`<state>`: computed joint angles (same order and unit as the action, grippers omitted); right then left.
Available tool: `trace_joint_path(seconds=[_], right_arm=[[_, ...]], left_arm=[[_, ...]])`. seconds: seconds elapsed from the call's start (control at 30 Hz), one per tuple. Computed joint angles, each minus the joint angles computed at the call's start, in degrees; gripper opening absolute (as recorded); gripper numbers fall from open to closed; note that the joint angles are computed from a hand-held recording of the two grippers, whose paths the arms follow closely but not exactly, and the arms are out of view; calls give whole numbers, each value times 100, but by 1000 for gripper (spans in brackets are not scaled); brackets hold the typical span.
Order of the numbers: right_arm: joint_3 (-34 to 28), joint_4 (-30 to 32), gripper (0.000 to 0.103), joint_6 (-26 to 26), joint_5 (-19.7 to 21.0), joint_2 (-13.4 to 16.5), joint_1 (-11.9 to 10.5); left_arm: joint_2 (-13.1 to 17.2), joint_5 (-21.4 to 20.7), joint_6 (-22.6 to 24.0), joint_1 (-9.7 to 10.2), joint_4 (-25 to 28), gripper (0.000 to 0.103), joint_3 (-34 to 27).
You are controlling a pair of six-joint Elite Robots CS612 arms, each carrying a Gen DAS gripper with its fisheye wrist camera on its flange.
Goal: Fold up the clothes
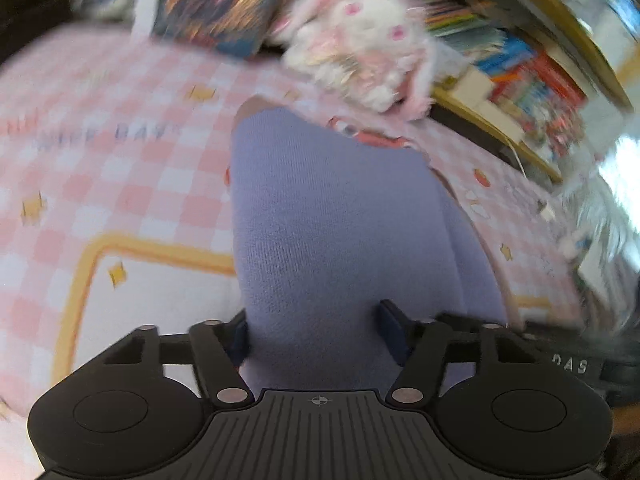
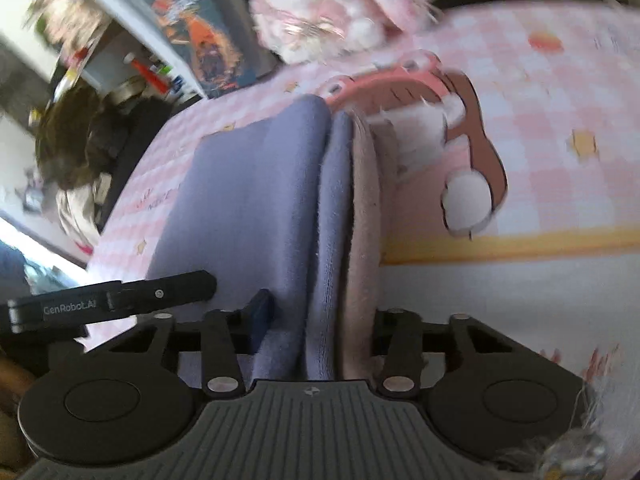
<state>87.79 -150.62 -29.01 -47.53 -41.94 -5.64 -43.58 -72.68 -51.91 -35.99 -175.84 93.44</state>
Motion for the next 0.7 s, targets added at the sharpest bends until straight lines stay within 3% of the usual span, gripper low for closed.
trace_joint_path(seconds=[0.07,0.13,0.23,0.3,0.43,0.53,0.63,0.7], right_arm=[[210,-608,30,-366,-82,-80,24],[249,-697,30,-417,-150,-89,35],[20,-89,40,-50,-136,15,-5],[-142,333,52,250,60,95,-49],[-334,669,53,694,384,220,-89],[-380,685,36,791,433,257,-67],[-257,401,31,695,510,200,-90],[-120,83,30,537,529,128,-108]], left_arm=[[-10,177,286,-61,53,57,-23],[2,33,187,-18,55,61,-27],[39,-388,-200,115,-36,70,-14],[83,-614,-413,191,-180,72,-2],[198,-568,-685,190,-551,73,6],[184,-336,-724,116,-420,64,-36],[138,-186,-695,55,-450,51,0],[98,-46,-618,-9,-477,50,30]])
